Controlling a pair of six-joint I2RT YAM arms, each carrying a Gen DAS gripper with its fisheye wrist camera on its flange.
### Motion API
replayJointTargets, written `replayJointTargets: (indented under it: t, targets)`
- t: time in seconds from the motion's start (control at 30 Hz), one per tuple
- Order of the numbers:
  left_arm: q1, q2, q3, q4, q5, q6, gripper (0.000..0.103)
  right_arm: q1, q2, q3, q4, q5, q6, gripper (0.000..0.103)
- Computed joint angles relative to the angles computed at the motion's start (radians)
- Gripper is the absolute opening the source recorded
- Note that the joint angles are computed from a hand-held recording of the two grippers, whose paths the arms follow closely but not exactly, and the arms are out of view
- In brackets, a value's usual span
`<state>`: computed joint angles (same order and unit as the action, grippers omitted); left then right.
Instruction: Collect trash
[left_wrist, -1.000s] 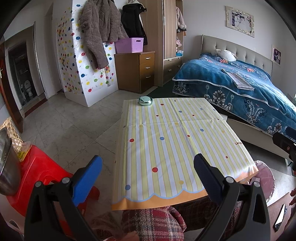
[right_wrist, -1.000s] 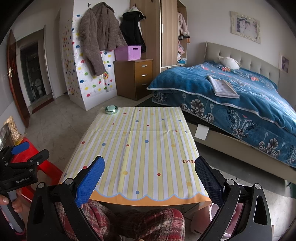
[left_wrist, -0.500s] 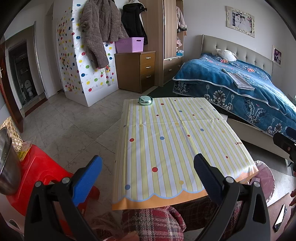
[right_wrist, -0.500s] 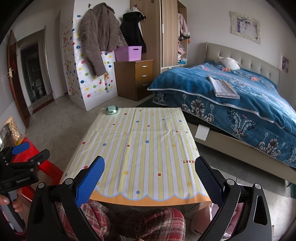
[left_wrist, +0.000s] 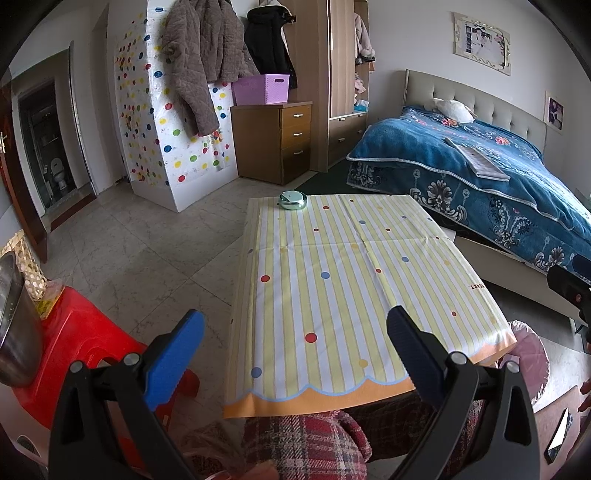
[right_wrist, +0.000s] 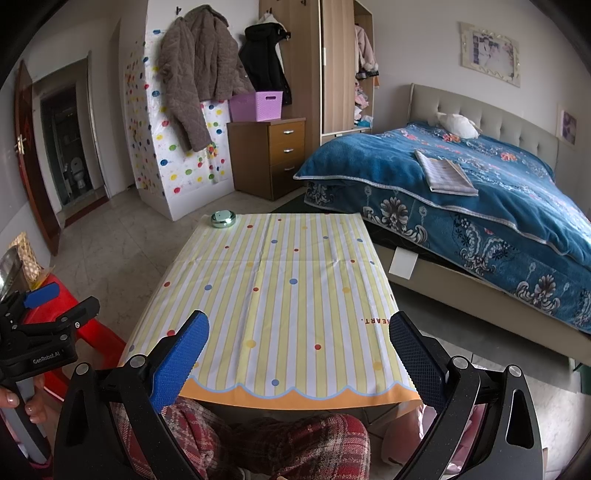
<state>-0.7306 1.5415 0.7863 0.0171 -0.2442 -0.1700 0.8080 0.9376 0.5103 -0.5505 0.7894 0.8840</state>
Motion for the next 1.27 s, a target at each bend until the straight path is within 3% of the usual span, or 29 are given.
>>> replayJointTargets:
  t: [0.77, 1.03, 1.17, 1.27]
  targets:
    - [-0.008, -0.001, 0.008, -0.015, -0.015, -0.006, 0.096, -0.014, -0.016, -0.008, 0.006, -0.016, -0.012, 0.097]
    - [-0.007, 0.064, 0.016, 0.042, -0.008, 0.008, 0.096, -0.055, -0.045, -0.047, 0.036, -0.062, -0.044, 0.097]
    - [-0.003, 0.140, 0.065, 0.044, 0.055, -0.021, 0.096, -0.145, -0.154, -0.146, 0.056, -0.129, -0.126, 0.097]
    - [-0.034, 0.199, 0.073, 0.111, 0.033, -0.036, 0.096, -0.188, -0.265, -0.240, 0.055, -0.143, -0.134, 0.097]
